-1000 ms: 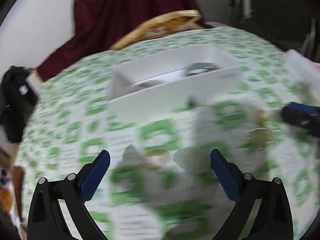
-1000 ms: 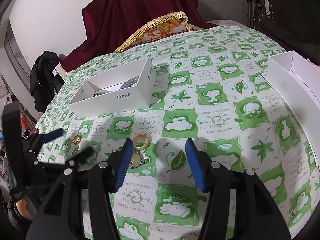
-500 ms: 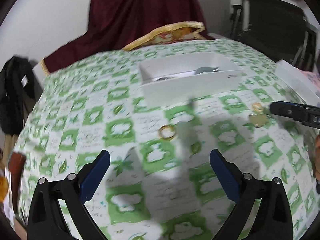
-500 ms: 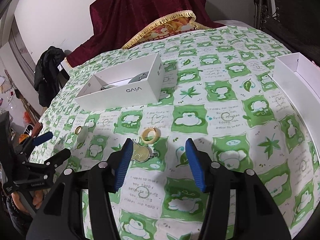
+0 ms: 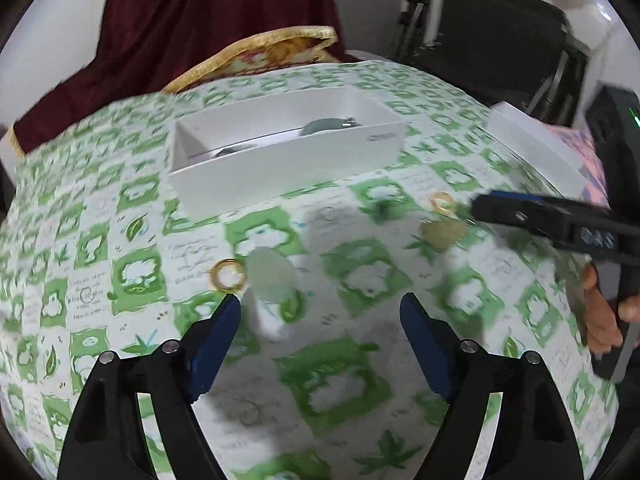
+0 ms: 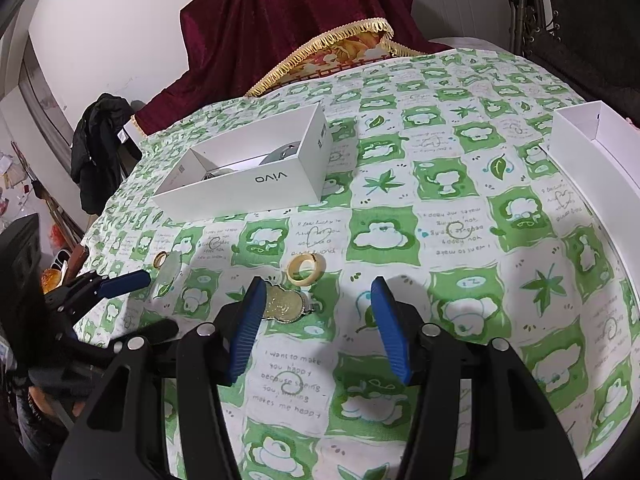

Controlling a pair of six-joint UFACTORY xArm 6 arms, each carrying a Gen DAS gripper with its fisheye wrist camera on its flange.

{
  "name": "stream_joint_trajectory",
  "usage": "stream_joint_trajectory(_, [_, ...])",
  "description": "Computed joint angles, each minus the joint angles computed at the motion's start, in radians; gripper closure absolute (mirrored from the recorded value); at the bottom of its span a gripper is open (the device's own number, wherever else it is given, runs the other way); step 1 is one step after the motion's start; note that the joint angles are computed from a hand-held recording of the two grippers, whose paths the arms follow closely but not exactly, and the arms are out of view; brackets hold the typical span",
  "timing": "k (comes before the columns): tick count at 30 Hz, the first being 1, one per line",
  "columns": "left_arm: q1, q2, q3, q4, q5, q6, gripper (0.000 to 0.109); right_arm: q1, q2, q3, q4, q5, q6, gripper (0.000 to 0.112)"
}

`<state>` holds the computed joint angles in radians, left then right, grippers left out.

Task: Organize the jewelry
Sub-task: 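Position the left tool over the gold ring while the right tool hovers over the small gold ring, then grasp the pale green jade pendant with the left tool while the right tool grasps the gold oval pendant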

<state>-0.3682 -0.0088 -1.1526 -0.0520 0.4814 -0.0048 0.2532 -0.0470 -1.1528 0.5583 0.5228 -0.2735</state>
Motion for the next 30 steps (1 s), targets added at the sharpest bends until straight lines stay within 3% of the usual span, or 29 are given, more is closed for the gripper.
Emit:
stream_joint_trajectory(3, [0.016, 0.051, -0.063, -0.028, 0.024, 0.012, 0.031, -0.003, 0.0, -0.001, 0.011, 0.004, 0.002, 0.059])
stream_joint_trajectory(7, [0.014, 0.078, -0.096, 0.066, 0.025, -0.063, 0.046, -0.012, -0.004, 0.002, 0.024, -0.006, 0.014, 0.059])
stream_joint_trajectory(9, [0.02, 0.067, -0.081, 0.048, 0.011, -0.06, 0.054, -0.017, -0.001, -0.001, 0.034, 0.0, 0.015, 0.059])
stream_joint_trajectory(12, [0.035, 0.049, -0.058, -0.077, -0.003, 0.012, 0.055, -0.016, -0.001, -0.001, 0.036, 0.003, 0.011, 0.059])
stream_joint_trajectory(14, [0.032, 0.041, -0.049, -0.089, -0.003, 0.026, 0.055, -0.014, -0.001, -0.002, 0.031, 0.002, 0.011, 0.059])
stream_joint_trajectory(19, [0.008, 0.059, -0.074, 0.078, 0.019, -0.074, 0.055, -0.012, 0.003, -0.005, 0.021, 0.007, 0.018, 0.059])
stream_joint_trajectory(21, [0.009, 0.066, -0.08, 0.089, 0.019, -0.083, 0.056, -0.011, 0.005, -0.006, 0.017, 0.007, 0.018, 0.059])
stream_joint_trajectory(26, [0.019, 0.045, -0.055, 0.117, 0.011, -0.123, 0.08, -0.014, 0.006, -0.008, 0.03, 0.009, 0.007, 0.059])
stream_joint_trajectory(30, [0.034, 0.014, -0.018, 0.049, -0.002, -0.081, 0.083, -0.012, 0.004, -0.01, 0.05, 0.025, -0.026, 0.059])
